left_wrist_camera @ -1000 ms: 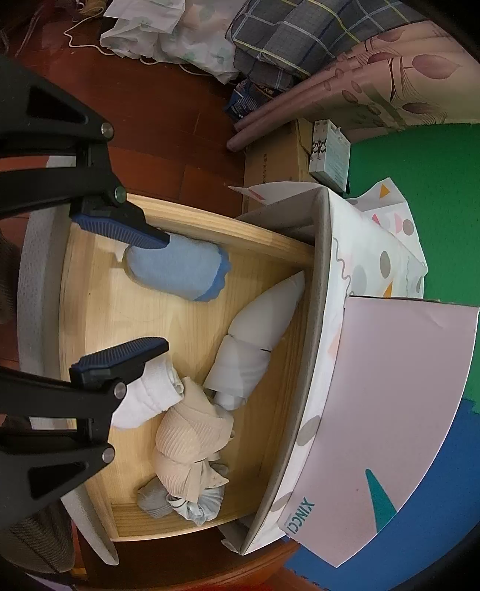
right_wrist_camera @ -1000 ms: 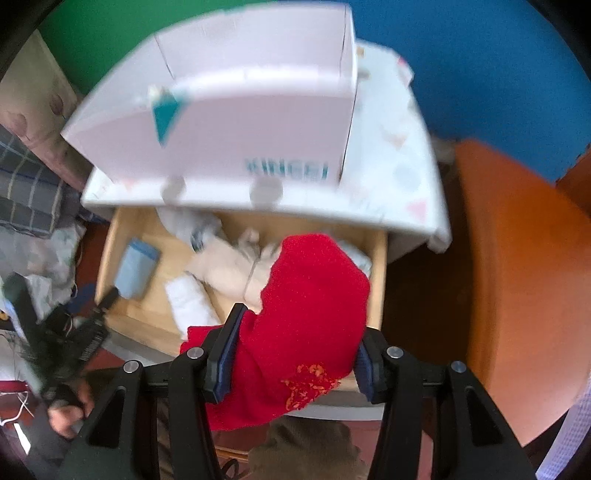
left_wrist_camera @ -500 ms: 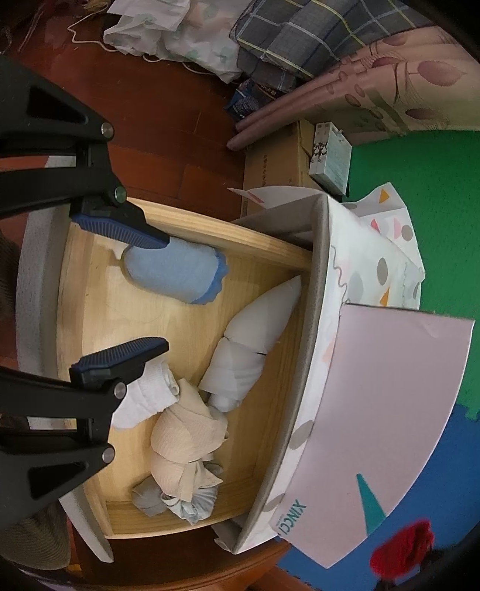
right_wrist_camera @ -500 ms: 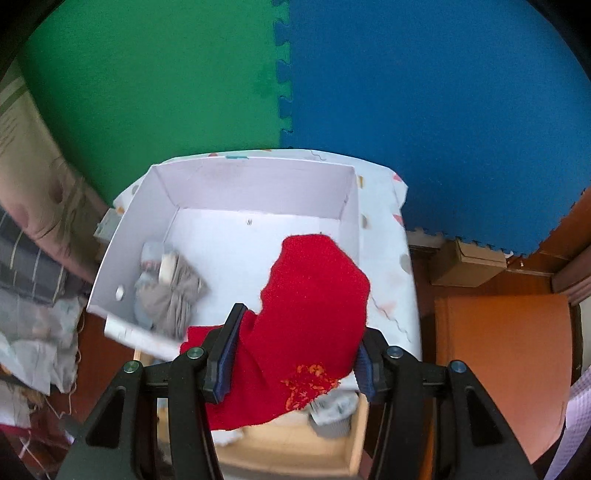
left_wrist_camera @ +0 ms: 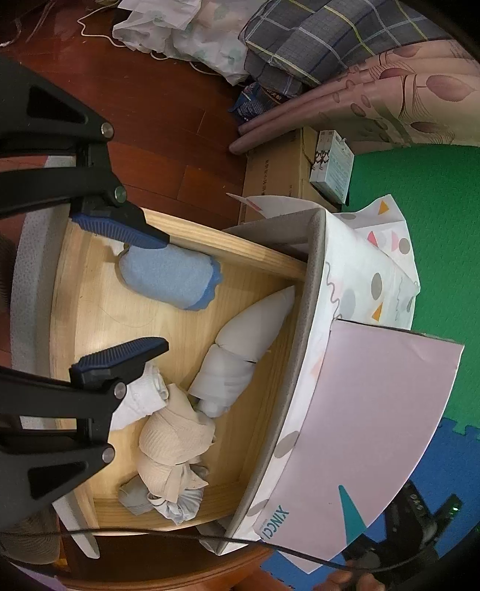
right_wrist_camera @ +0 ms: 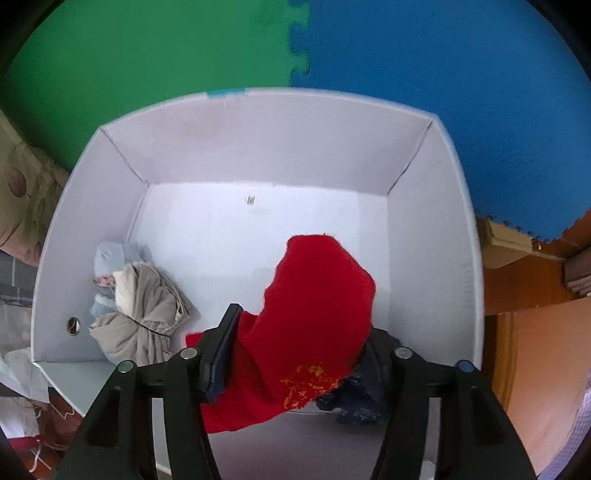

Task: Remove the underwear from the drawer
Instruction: 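Carry the red garment into the white box and open the right gripper, then move the empty right gripper back over the drawer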

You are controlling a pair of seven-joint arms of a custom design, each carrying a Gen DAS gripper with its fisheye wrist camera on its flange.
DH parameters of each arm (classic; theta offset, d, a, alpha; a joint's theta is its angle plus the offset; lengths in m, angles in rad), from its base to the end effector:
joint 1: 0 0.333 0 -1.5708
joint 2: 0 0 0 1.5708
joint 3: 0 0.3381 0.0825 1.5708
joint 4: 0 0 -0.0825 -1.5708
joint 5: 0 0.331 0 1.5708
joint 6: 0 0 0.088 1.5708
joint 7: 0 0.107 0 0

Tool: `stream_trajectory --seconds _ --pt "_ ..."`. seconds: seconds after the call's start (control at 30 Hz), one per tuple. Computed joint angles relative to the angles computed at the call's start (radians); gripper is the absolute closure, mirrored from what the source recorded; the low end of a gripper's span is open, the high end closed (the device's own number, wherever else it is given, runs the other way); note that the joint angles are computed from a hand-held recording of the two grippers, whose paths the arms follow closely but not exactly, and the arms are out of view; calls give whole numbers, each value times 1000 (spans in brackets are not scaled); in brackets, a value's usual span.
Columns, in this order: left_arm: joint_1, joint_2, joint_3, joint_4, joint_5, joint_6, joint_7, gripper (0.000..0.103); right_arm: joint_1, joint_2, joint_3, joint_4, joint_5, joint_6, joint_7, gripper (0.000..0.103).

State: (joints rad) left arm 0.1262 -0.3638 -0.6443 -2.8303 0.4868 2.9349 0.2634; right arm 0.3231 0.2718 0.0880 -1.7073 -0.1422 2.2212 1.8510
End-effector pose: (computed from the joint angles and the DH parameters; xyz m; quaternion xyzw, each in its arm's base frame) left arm 0.2936 -0.2013 0.3794 -0.7824 0.5664 -0.1888 0.1772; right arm 0.5705 0.2373 0.4988 -0.7666 0.6286 -0.0967 0.0885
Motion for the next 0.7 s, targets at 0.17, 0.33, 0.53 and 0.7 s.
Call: stream_trajectory --seconds 0.17,0.33,0.53,0.7 --pt "1 3 2 0 1 2 -5 52 -13 -32 6 -30 39 33 -12 42" --pt "-2 6 5 0 -2 2 -5 52 -31 -164 13 -108 96 53 -107 41" --pt "-7 7 7 1 -3 3 -11 52 -23 -369 -1 -298 147 8 -255 43" --pt "-26 4 24 1 -14 -9 6 52 -17 -475 -22 -479 124 -27 -278 52"
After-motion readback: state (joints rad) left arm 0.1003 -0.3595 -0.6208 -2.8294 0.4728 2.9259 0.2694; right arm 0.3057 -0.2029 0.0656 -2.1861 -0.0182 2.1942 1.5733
